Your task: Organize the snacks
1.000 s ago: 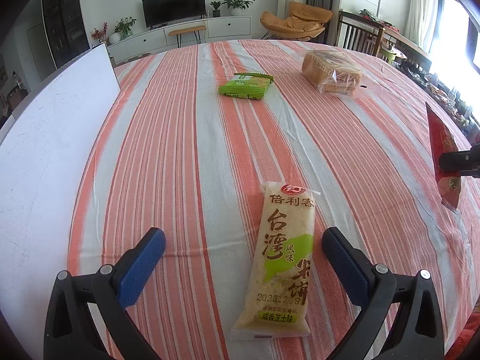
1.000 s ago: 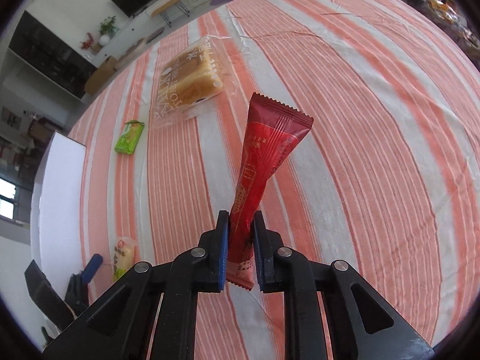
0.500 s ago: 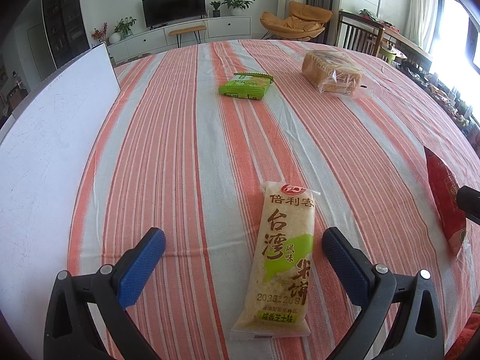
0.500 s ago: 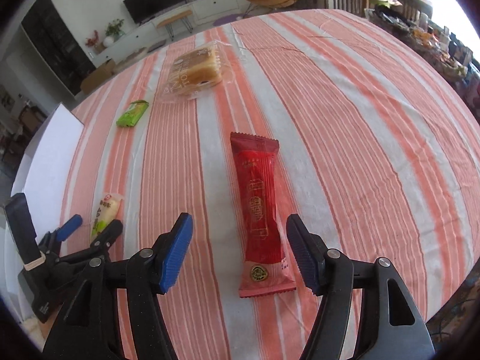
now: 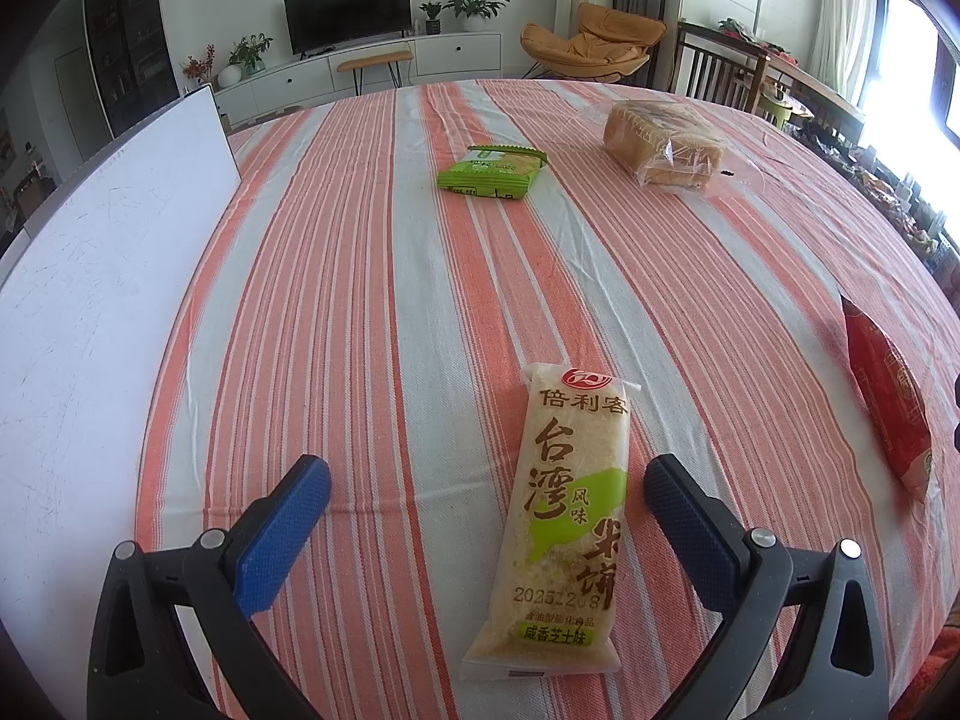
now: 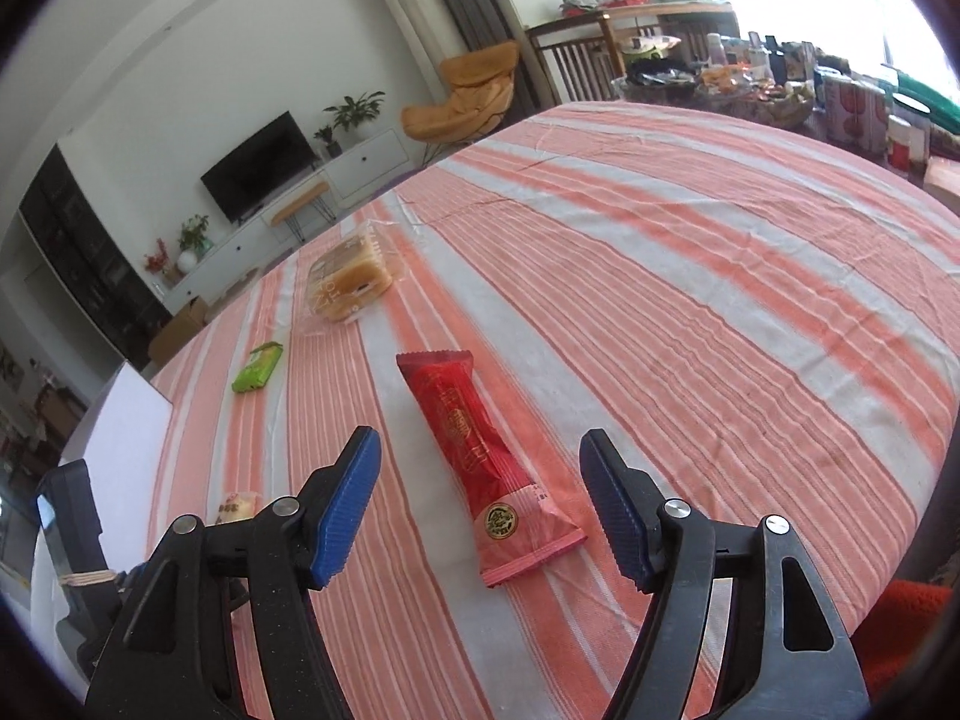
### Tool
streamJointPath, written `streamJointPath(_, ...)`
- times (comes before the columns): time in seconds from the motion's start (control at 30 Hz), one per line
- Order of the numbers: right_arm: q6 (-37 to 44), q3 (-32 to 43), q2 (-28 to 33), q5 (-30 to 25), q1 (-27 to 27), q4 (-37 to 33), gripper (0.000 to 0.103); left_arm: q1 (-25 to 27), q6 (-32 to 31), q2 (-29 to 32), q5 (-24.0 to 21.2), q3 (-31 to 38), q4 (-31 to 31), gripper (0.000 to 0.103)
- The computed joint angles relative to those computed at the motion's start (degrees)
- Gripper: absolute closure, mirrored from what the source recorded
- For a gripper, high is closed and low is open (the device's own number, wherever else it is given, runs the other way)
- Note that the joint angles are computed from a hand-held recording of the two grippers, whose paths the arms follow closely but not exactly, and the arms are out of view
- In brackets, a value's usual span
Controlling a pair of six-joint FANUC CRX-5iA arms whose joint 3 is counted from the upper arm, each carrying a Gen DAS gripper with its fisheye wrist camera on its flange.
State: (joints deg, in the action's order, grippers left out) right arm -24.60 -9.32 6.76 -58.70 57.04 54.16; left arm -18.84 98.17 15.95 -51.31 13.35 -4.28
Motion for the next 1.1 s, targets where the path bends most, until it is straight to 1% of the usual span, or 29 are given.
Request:
streamJointPath(0.13,-1.57,-0.58,-0.32,-1.12,0.32,0.77,0.030,0.00,-0.01,-0.02,0.00,-0.02,0.00,0.000)
streamJointPath(0.57,-6.26,-3.01,-1.68,-0.58,0.40,2.88,0.030,0.01,-0.02,-0.05,0.01,-0.05,0.01,0.000)
streamJointPath(0.97,-7.11,-3.55,-2.04,-0.09,0.29,3.16,0.030,0.03,-0.04,-0.04,0.04,-0.07,0.03,0.000)
streamJointPath(1.03,-9.35,-4.84,-2.89,0.58,0.17,4.22,0.030,0.03,-0.04,-0.07,0.05,-0.10,0.04,0.000)
streamJointPath(1.1,-15.44,-7.90,-4.84,1.58,-0.11,6.51,0.030,0.04,-0.06,-0.04,0.07,-0.09,0.07,0.000)
